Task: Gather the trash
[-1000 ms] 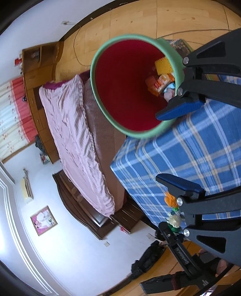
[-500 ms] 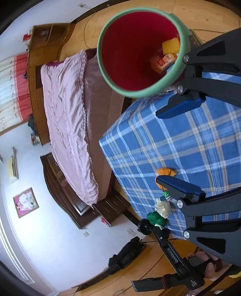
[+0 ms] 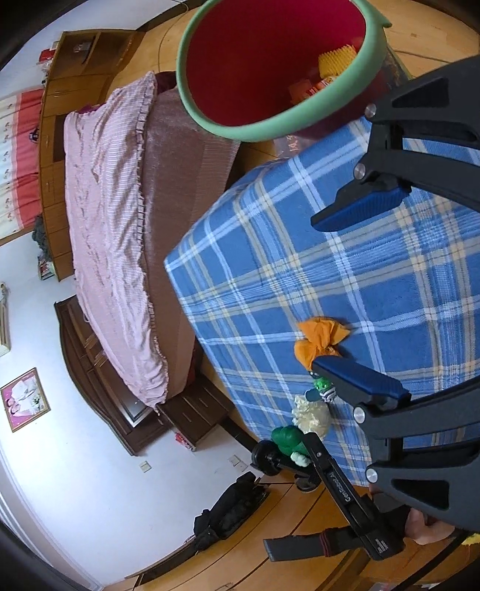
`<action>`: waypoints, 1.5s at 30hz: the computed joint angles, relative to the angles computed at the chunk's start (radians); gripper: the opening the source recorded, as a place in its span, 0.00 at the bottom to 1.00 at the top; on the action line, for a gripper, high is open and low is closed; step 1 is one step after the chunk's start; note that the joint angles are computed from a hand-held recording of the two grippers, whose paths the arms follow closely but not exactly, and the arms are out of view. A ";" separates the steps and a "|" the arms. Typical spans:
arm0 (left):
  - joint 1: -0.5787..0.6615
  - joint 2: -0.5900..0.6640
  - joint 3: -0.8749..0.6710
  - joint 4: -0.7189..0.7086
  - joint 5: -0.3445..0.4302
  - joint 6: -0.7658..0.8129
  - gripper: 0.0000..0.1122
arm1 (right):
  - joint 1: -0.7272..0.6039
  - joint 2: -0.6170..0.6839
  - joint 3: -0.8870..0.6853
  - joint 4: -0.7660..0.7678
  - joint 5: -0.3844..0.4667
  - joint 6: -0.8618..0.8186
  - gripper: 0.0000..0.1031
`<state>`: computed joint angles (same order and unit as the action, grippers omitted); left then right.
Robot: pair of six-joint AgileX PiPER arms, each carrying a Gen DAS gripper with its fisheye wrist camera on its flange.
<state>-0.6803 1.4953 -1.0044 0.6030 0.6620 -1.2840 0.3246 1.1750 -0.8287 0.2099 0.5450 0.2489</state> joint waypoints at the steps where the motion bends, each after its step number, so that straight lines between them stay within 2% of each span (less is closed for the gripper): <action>1: 0.014 0.012 0.003 -0.009 -0.015 0.009 0.49 | 0.002 0.012 0.000 -0.001 -0.005 0.004 0.70; 13: 0.108 0.100 0.024 -0.051 -0.196 0.050 0.53 | 0.029 0.137 -0.033 -0.018 -0.041 0.039 0.71; 18: 0.126 0.119 0.030 -0.091 -0.247 0.084 0.53 | 0.058 0.172 -0.046 -0.052 -0.051 0.085 0.71; 19: 0.128 0.121 0.036 -0.083 -0.258 0.075 0.50 | 0.065 0.177 -0.049 -0.061 -0.053 0.096 0.71; 20: 0.130 0.119 0.045 -0.075 -0.274 0.067 0.42 | 0.076 0.183 -0.051 -0.074 -0.056 0.113 0.71; 22: 0.139 0.103 0.073 -0.075 -0.322 0.064 0.37 | 0.088 0.198 -0.060 -0.086 -0.056 0.128 0.71; 23: 0.137 0.095 0.078 -0.069 -0.322 0.055 0.34 | 0.094 0.205 -0.065 -0.091 -0.056 0.135 0.71; 29: 0.111 0.015 0.127 0.056 -0.282 -0.068 0.32 | 0.144 0.242 -0.095 -0.121 -0.057 0.172 0.71; 36: 0.104 -0.053 0.175 0.052 -0.224 -0.090 0.32 | 0.227 0.315 -0.140 -0.188 -0.066 0.241 0.71; 45: 0.127 -0.133 0.266 0.046 -0.272 -0.115 0.32 | 0.301 0.402 -0.197 -0.351 -0.040 0.405 0.71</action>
<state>-0.5536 1.3625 -0.7383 0.6486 0.3900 -1.3988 0.6261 1.5768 -1.0254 -0.1410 0.5050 0.6544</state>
